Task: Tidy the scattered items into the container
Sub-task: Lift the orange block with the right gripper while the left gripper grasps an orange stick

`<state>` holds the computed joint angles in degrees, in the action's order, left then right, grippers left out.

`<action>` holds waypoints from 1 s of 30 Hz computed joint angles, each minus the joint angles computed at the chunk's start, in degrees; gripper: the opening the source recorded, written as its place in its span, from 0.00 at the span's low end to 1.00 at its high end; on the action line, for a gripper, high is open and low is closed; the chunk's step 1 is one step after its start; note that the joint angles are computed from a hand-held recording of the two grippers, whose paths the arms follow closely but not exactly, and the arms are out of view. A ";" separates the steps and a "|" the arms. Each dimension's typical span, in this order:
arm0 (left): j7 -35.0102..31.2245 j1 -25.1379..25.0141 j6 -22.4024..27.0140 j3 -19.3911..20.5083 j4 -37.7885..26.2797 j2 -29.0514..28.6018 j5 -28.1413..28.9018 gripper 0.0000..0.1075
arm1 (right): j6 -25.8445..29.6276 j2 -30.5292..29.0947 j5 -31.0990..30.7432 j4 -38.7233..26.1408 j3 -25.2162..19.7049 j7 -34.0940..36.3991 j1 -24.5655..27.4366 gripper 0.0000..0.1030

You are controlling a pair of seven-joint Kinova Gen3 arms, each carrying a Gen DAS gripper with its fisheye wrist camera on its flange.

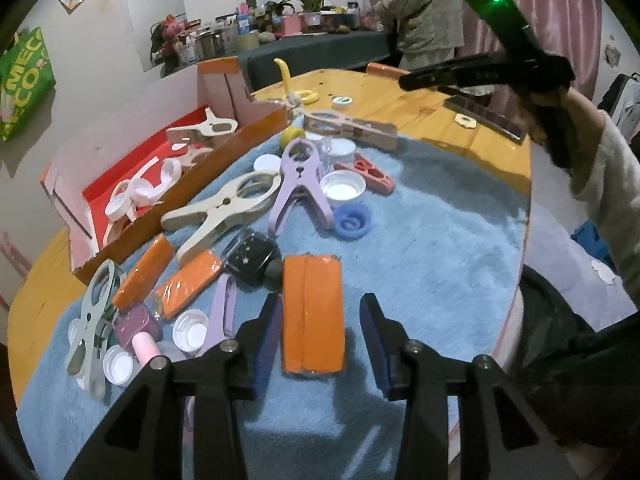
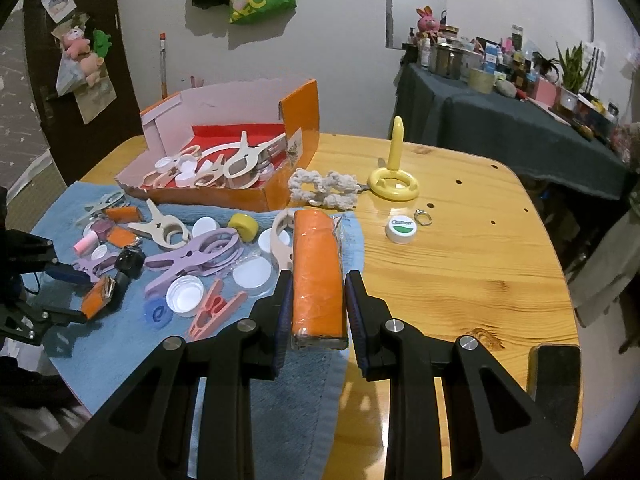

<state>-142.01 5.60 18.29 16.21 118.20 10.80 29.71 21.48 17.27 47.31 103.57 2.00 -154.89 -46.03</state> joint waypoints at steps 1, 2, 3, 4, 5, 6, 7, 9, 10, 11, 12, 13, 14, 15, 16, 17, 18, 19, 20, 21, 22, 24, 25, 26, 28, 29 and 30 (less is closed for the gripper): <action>0.62 0.32 0.08 -0.33 -0.08 0.14 -0.34 0.40 | -0.25 -0.11 0.28 0.24 0.16 -0.36 -0.15 0.24; 1.66 0.84 0.20 -0.81 -0.22 0.31 -0.93 0.40 | -0.53 -0.22 0.42 0.47 0.21 -0.59 -0.17 0.24; 2.43 1.08 0.55 -1.04 -0.45 0.59 -1.34 0.40 | -0.66 -0.30 0.79 0.67 0.42 -1.06 -0.40 0.24; 3.05 1.28 0.65 -1.15 -0.52 0.69 -1.70 0.40 | -0.70 -0.31 0.86 0.71 0.36 -1.08 -0.34 0.24; 4.10 1.82 0.38 -1.47 -0.49 0.80 -2.37 0.41 | -0.90 -0.35 0.78 0.82 0.22 -1.00 -0.17 0.24; 5.18 2.33 0.30 -1.77 -0.59 0.96 -3.20 0.42 | -0.88 -0.40 0.81 0.85 0.23 -1.09 -0.21 0.24; 6.08 2.60 0.12 -1.87 -0.58 1.03 -3.76 0.43 | -1.15 -0.54 1.14 1.12 0.40 -1.47 -0.37 0.24; 8.95 3.71 0.06 -2.66 -0.87 1.32 -5.65 0.43 | -1.92 -0.87 1.86 1.80 0.66 -2.31 -0.62 0.24; 9.56 3.61 0.34 -2.51 -1.03 1.43 -5.98 0.43 | -2.25 -1.02 2.30 2.13 0.84 -2.84 -0.81 0.24; 10.24 3.59 0.44 -2.36 -1.09 1.44 -6.45 0.43 | -2.55 -1.10 2.67 2.37 0.96 -3.29 -0.92 0.24; 11.84 4.62 0.28 -3.05 -1.14 1.48 -7.84 0.43 | -2.92 -1.18 2.83 2.60 0.94 -3.51 -0.85 0.24; 13.31 5.40 0.01 -3.50 -1.16 1.52 -9.29 0.43 | -3.20 -1.24 2.89 2.80 0.90 -3.54 -0.74 0.24; 15.18 6.55 -0.43 -4.23 -1.11 1.55 -11.05 0.43 | -3.48 -1.28 3.05 2.99 0.96 -3.66 -0.73 0.24; 16.50 7.03 -0.48 -4.47 -1.21 1.67 -12.24 0.43 | -3.72 -1.30 3.40 3.18 1.20 -4.05 -0.93 0.24; 17.83 7.45 -0.22 -4.71 -1.49 1.91 -13.37 0.43 | -4.04 -1.34 3.36 3.35 1.15 -4.06 -0.81 0.24; 18.96 7.71 -0.09 -4.82 -1.64 2.08 -14.30 0.43 | -4.30 -1.40 3.89 3.58 1.59 -4.69 -1.17 0.24; 20.65 8.48 -0.17 -5.39 -1.72 2.13 -15.67 0.43 | -4.67 -1.50 4.23 3.82 1.83 -5.13 -1.30 0.24; 21.88 8.82 -0.37 -5.60 -1.70 2.13 -16.68 0.42 | -5.06 -1.61 4.42 4.09 1.96 -5.40 -1.30 0.24; 22.80 8.86 -0.30 -5.59 -1.79 2.14 -17.40 0.38 | -5.31 -1.71 4.89 4.33 2.29 -5.90 -1.56 0.24; 22.91 8.17 0.03 -4.99 -1.95 2.17 -17.36 0.30 | -5.26 -1.70 4.72 4.30 2.09 -5.68 -1.38 0.24; 22.22 6.79 1.30 -3.93 -2.51 2.42 -16.56 0.29 | -5.44 -1.77 4.67 4.41 1.99 -5.53 -1.24 0.24; 22.59 6.49 1.63 -3.80 -2.72 2.54 -16.70 0.29 | -5.41 -1.79 4.46 4.39 1.86 -5.25 -1.15 0.24; 22.92 6.66 1.76 -3.92 -2.81 2.59 -17.10 0.28 | -5.56 -1.92 4.48 4.53 1.88 -5.23 -1.16 0.24; 23.50 7.06 1.77 -4.19 -2.83 2.55 -17.70 0.28 | -5.73 -1.96 4.77 4.67 2.13 -5.57 -1.38 0.24; 24.59 7.59 1.47 -4.52 -2.68 2.33 -18.50 0.26 | -6.35 -2.14 5.15 5.03 2.46 -6.06 -1.53 0.24; 25.48 8.27 1.39 -5.02 -2.64 2.19 -19.46 0.25 | -6.36 -2.18 5.54 5.11 2.78 -6.53 -1.86 0.24; 26.55 8.83 0.79 -5.36 -2.32 1.93 -20.50 0.23 | -6.29 -2.20 5.55 5.10 2.71 -6.55 -1.86 0.24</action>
